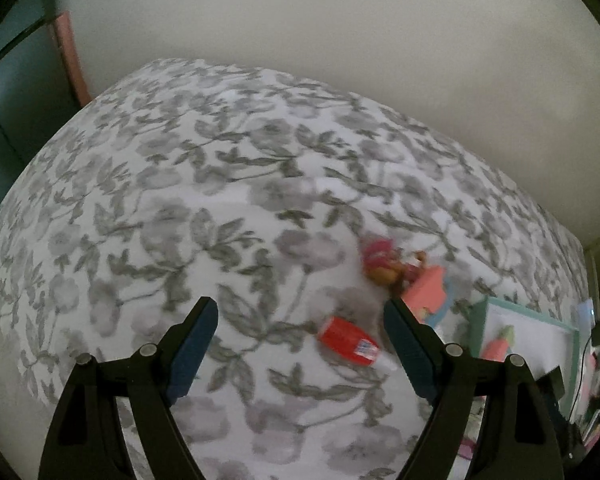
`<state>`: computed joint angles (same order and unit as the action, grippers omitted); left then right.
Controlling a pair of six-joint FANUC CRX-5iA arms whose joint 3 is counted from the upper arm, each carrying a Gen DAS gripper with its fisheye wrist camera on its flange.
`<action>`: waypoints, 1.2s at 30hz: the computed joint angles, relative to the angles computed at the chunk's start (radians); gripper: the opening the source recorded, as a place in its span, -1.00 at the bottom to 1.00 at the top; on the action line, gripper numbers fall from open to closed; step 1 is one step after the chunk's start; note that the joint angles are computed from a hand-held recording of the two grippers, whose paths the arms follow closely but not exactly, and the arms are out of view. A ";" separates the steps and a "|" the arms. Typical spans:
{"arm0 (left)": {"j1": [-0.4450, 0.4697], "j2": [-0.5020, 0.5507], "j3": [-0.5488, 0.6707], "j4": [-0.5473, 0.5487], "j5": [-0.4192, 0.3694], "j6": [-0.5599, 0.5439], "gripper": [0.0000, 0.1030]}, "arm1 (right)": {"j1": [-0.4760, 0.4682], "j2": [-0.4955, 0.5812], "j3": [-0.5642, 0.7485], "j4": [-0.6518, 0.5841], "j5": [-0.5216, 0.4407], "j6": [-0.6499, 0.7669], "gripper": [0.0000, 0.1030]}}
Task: Organize rigid objects
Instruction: 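Move both open tools back over the pile beside the tray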
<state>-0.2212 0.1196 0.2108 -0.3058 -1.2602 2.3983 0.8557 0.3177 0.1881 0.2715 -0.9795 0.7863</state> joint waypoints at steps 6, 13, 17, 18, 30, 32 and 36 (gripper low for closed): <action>0.047 -0.033 -0.045 0.014 -0.008 0.001 0.66 | 0.033 0.033 0.041 -0.011 0.009 0.034 1.00; 0.097 -0.035 -0.089 0.078 0.016 -0.025 0.66 | 0.055 0.075 0.090 -0.023 0.009 0.080 1.00; 0.111 -0.013 -0.092 0.119 0.027 -0.053 0.66 | 0.053 0.107 0.130 -0.034 -0.004 0.107 1.00; 0.113 -0.009 -0.092 0.127 0.031 -0.058 0.66 | 0.051 0.112 0.139 -0.039 -0.006 0.115 1.00; 0.125 0.044 -0.111 0.236 0.056 -0.167 0.66 | 0.019 0.158 0.189 -0.037 0.001 0.163 0.99; 0.125 0.049 -0.113 0.252 0.059 -0.194 0.66 | 0.017 0.154 0.181 -0.025 -0.001 0.152 0.99; 0.115 0.064 -0.102 0.260 0.056 -0.250 0.66 | 0.011 0.142 0.170 -0.029 0.006 0.146 0.99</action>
